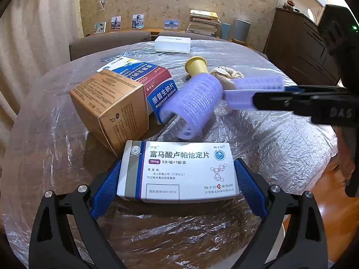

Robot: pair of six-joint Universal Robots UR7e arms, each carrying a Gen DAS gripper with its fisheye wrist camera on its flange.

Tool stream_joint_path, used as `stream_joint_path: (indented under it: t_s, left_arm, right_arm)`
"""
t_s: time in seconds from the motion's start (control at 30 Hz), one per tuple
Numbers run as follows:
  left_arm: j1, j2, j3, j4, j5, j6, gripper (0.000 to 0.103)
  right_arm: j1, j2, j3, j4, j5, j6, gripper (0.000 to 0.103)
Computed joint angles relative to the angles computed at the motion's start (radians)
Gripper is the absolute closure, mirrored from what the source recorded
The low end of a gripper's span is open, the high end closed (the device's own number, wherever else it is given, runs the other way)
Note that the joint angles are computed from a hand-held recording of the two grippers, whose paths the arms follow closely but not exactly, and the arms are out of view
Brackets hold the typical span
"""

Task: Collect trash
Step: 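Grasp the white medicine box with the left tool while the right tool grasps a purple curler, then carry the medicine box and purple curler over the bin and release both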

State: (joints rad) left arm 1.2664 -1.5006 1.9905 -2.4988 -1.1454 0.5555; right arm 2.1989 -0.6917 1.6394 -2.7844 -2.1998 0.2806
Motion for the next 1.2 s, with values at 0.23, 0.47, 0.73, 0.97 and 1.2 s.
stream_joint_path:
  t_s: [0.23, 0.47, 0.73, 0.97, 1.2]
  left_arm:
    - [0.003, -0.005, 0.001, 0.000, -0.003, 0.000, 0.007]
    - [0.007, -0.027, -0.008, 0.023, -0.035, -0.011, 0.007]
    - [0.002, -0.080, -0.008, 0.057, -0.060, -0.017, 0.007]
    - [0.005, -0.098, -0.004, 0.073, -0.064, -0.028, 0.007]
    - [0.002, -0.116, 0.004, 0.077, -0.071, -0.030, 0.007]
  right_arm:
    - [0.009, -0.056, 0.069, -0.069, 0.001, 0.044, 0.061]
    - [0.012, -0.084, 0.126, -0.103, 0.031, 0.098, 0.061]
    - [0.016, -0.111, 0.164, -0.153, 0.100, 0.123, 0.061]
    - [-0.026, -0.136, 0.215, -0.267, 0.283, 0.152, 0.061]
    - [-0.025, -0.126, 0.206, -0.310, 0.324, 0.155, 0.061]
